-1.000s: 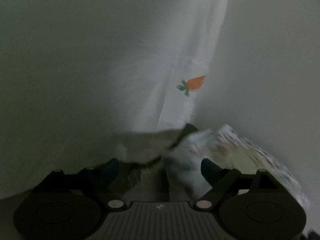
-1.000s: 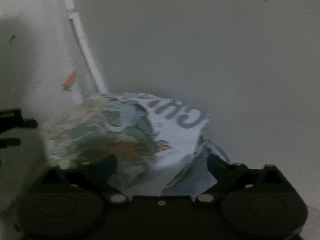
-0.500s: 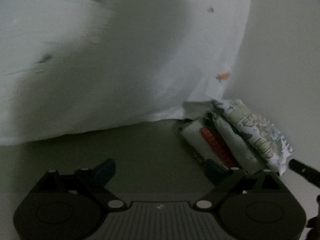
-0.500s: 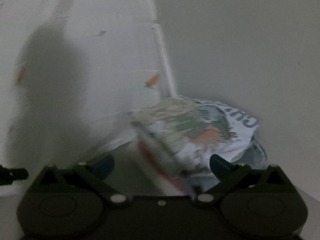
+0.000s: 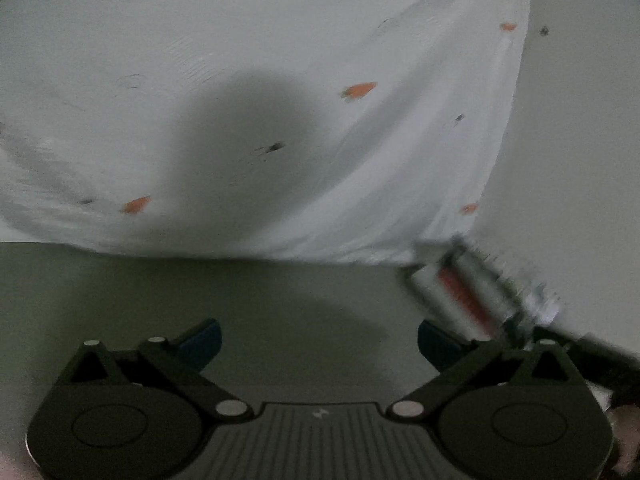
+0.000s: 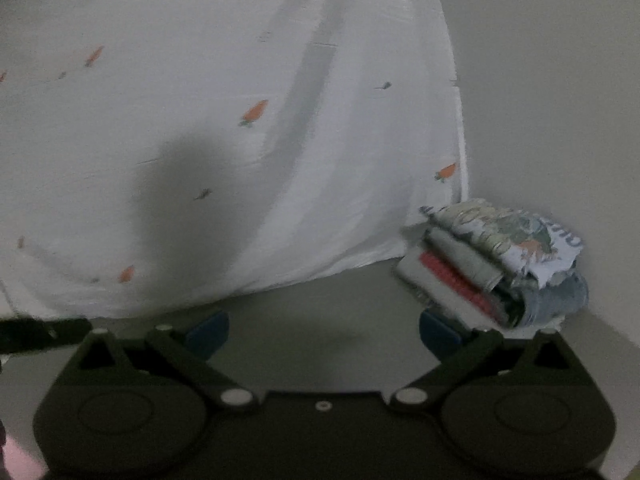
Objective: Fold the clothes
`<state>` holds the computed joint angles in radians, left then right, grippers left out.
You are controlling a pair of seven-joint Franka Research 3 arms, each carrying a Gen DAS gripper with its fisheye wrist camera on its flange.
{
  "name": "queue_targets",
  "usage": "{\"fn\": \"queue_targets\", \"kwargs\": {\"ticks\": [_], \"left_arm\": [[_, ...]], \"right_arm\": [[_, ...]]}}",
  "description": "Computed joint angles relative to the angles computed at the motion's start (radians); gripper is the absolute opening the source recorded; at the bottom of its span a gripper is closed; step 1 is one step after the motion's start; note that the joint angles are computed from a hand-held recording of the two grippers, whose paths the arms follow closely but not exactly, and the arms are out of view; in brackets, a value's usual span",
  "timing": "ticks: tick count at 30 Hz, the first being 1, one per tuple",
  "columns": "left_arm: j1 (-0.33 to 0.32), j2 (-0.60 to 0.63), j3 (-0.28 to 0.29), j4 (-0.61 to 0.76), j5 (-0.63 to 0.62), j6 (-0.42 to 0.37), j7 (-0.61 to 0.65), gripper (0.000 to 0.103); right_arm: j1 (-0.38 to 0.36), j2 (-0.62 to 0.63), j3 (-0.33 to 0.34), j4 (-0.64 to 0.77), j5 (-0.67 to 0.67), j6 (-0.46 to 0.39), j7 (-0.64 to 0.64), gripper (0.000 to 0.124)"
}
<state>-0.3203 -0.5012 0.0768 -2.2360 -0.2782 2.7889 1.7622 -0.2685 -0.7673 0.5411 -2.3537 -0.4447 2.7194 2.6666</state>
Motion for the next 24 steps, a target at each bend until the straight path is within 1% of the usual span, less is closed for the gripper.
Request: {"fn": "queue_targets", "kwargs": {"ticks": [2,7,11,15,17,19,22,24], "left_arm": [[0.039,-0.086,0.001,-0.058,0.036,-0.028,0.002,0.103],[0.039,-0.261,0.089,-0.142,0.046,-0.144,0.061,0.103],[0.094,-0.376,0.107,-0.195,0.078,-0.246,0.076,0.103],[0.137,-0.481,0.128,-0.233,0.104,-0.35,0.088,0.103],[0.152,-0.517,0.139,-0.236,0.107,-0.414,0.086,0.103],[0.168,-0.556,0.145,-0.246,0.111,-0.459,0.087,0.103],[0.195,-0.607,0.144,-0.263,0.128,-0.5,0.086,0.103],[0.211,-0.637,0.143,-0.276,0.139,-0.513,0.084,0.103]], "right_arm": [[0.036,-0.022,0.029,0.016,0.01,-0.053,-0.002,0.103],[0.091,-0.044,0.125,0.093,0.0,-0.226,0.004,0.103],[0.152,-0.031,0.174,0.154,0.017,-0.339,0.045,0.103],[0.226,0.008,0.202,0.218,0.035,-0.443,0.058,0.103],[0.268,0.019,0.208,0.233,0.04,-0.474,0.067,0.103],[0.301,0.031,0.217,0.249,0.042,-0.504,0.077,0.103],[0.338,0.053,0.225,0.27,0.042,-0.553,0.093,0.103],[0.362,0.055,0.222,0.269,0.039,-0.569,0.112,0.103]]}}
